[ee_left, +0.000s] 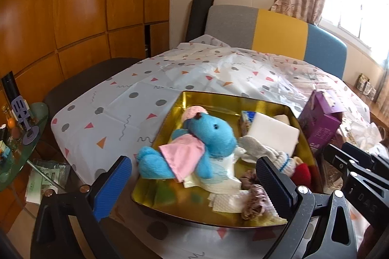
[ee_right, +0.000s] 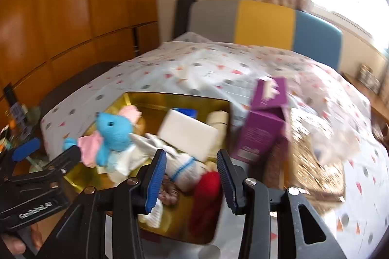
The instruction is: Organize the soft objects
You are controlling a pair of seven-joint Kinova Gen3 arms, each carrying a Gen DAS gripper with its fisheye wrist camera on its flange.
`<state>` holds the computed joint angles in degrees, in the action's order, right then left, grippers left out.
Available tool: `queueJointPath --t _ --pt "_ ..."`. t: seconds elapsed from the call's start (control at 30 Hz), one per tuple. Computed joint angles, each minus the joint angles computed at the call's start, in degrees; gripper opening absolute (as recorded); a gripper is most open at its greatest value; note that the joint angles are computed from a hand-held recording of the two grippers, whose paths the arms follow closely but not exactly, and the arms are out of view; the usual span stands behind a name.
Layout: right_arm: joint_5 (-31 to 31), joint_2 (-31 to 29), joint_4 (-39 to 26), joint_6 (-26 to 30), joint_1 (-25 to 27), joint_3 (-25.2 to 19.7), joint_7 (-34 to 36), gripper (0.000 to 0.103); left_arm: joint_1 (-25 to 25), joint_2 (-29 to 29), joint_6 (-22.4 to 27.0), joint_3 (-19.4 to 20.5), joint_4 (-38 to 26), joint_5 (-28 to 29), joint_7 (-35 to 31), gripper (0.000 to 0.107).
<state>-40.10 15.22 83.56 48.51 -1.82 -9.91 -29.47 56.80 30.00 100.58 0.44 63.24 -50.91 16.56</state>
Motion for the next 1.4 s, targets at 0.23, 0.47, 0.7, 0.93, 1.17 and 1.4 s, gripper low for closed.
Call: queueJointPath --t 0.23,0.47,0.7,0.93,1.17,1.4 --pt "0.79 -0.91 1.87 -3.32 1.03 1.13 -2.24 0.043 0.66 4.09 2.86 -1.32 -7.02 -0.24 -5.48 0.103" --pt "0.27 -1.09 2.33 -4.15 1.83 1.09 -1.6 0.043 1.7 5.94 4.18 -3.42 -10.24 0.19 -7.95 0.103" --pt "1.44 -0.58 1.74 -4.08 1.59 1.14 -3.21 0.043 1.63 5.6 2.96 -3.8 -9.73 1.22 -7.61 0.103" --pt "1.64 -0.43 1.59 -3.92 1.81 0.91 -3.42 0.043 1.89 5.53 3.04 -3.98 -9.54 1.17 -7.26 0.103" --pt "1.23 -0.59 1.9 -4.05 1.97 0.72 -3.01 0.043 2.01 5.95 4.2 -4.09 -10.13 1.09 -7.18 0.103" --pt "1.37 -0.56 1.84 -3.94 1.9 0.82 -3.31 0.043 2.0 5.97 4.85 -4.08 -10.07 1.42 -6.56 0.103"
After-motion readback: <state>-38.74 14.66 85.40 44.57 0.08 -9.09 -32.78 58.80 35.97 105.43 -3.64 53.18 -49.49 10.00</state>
